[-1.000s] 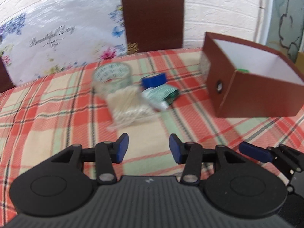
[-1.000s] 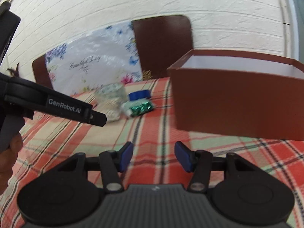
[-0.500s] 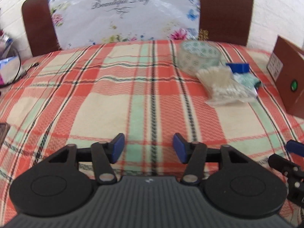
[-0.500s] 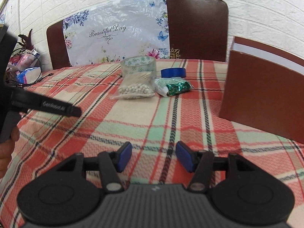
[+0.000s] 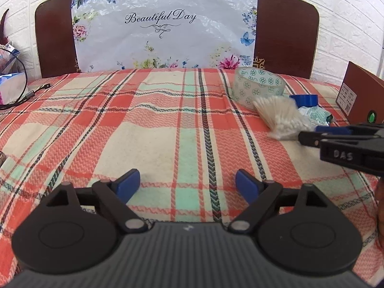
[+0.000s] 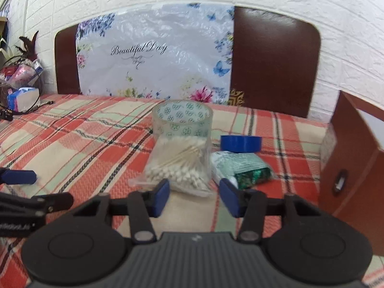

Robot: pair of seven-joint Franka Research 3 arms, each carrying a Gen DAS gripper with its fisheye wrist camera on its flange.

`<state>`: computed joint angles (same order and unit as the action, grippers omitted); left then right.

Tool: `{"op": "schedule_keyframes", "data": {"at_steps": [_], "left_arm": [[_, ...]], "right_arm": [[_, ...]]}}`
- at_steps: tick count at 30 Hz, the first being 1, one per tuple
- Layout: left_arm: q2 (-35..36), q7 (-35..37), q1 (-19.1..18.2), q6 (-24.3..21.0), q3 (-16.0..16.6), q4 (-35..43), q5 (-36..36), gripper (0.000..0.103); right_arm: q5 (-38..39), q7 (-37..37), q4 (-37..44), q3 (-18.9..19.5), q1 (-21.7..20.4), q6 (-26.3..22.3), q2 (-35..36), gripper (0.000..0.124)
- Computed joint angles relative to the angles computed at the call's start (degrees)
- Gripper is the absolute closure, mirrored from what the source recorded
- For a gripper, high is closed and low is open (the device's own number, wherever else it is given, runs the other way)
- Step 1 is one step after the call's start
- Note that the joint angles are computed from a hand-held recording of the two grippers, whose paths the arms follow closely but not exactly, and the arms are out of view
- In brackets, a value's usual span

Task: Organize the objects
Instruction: 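Move the right gripper to the cotton swab bag and grasp it, then carry the cotton swab bag into the brown box and release it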

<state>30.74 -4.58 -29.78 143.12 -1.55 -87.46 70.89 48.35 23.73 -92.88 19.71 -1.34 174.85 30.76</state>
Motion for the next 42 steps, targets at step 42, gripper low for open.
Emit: {"op": "schedule_keyframes", "data": {"at_steps": [42], "left_arm": [[8.48,45.10,5.82,12.20,-15.56,11.95,-43.48,0.051]], "right_arm": [[25.46,-20.41,-23.54,-13.85,-3.25,-32.14,-22.48,0.089]]}}
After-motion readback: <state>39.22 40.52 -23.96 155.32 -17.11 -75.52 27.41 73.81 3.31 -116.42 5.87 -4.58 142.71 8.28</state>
